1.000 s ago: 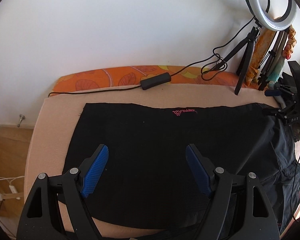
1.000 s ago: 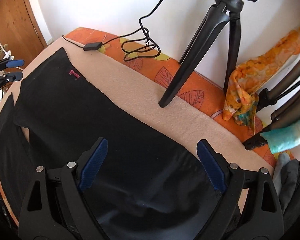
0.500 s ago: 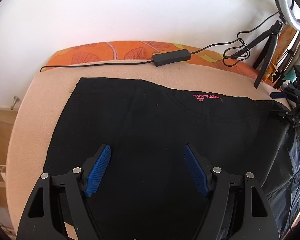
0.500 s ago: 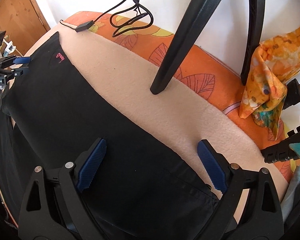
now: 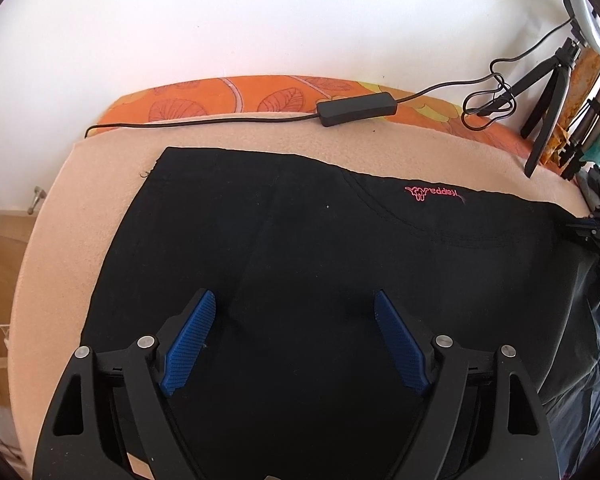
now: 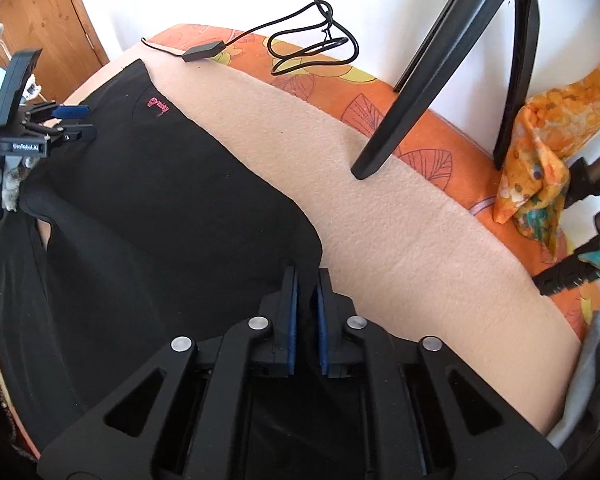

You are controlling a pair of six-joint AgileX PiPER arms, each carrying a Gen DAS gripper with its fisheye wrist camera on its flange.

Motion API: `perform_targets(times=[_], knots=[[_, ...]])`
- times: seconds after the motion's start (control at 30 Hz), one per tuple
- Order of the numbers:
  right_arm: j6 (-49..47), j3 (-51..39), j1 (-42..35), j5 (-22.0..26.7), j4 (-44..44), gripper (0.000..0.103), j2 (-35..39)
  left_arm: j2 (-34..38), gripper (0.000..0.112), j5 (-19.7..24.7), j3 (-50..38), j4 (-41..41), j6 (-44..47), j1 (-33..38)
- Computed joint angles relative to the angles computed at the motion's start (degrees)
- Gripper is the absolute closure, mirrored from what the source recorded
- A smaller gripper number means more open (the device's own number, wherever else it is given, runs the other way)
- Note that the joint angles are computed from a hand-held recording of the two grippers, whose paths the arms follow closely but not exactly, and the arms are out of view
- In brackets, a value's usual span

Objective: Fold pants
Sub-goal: 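Lift the waistband with both tools and fold it over toward the cuffs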

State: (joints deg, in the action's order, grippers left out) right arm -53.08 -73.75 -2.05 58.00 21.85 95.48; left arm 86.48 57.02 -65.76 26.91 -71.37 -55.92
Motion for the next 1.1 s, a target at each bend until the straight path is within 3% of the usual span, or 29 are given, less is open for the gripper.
perform_targets(times=[0.1, 0.23, 0.47, 0.6, 0.73, 0.93, 1.0, 1.03, 1.07, 1.1], knots=[[1.4, 2.0, -0.5, -0.4, 1.6, 0.096, -4.7, -2.6, 0.030, -4.3, 2.2, -2.3, -1.6, 2.5], [-1.6, 4.4, -2.9, 2.7, 6.6, 0.096, -13.7, -7.3, 0.030, -10.1, 5.9, -7.1, -3.3, 7.2], [-5.6, 14.0, -1.9, 8.9, 8.5, 0.096, -30.4, -12.5, 0.030, -11.7, 6.8, -5.7, -10.7, 8.2], [-5.2, 20.7, 1.2, 11.0, 8.0, 0.097, -38.0, -10.8, 0.030, -11.1, 3.6, -9.0, -7.8, 9.4], [-3.7, 25.8, 6.8, 9.9, 4.7, 0.097, -43.6, -6.9, 0.030, -10.1, -1.5, -13.4, -3.9, 10.3], [1.5, 29.9, 15.3, 7.7, -0.8, 0.097, -47.8, 2.4, 0.031, 0.4, -13.8, -14.8, 0.9, 8.6], [2.5, 30.8, 16.6, 7.1, -1.8, 0.097, -48.7, 2.7, 0.033, 1.1, -13.6, -14.9, -0.2, 8.6], [2.1, 31.0, 16.0, 7.4, -1.4, 0.097, -48.9, 1.9, 0.042, -0.1, -12.1, -15.0, -1.1, 8.7], [0.6, 31.1, 14.3, 8.0, -0.4, 0.097, -49.0, 0.9, 0.063, -1.8, -10.2, -14.8, -1.7, 8.7], [-0.1, 31.2, 13.2, 8.5, 0.1, 0.097, -49.5, 0.0, 0.077, -3.0, -8.6, -14.5, -2.3, 8.6]])
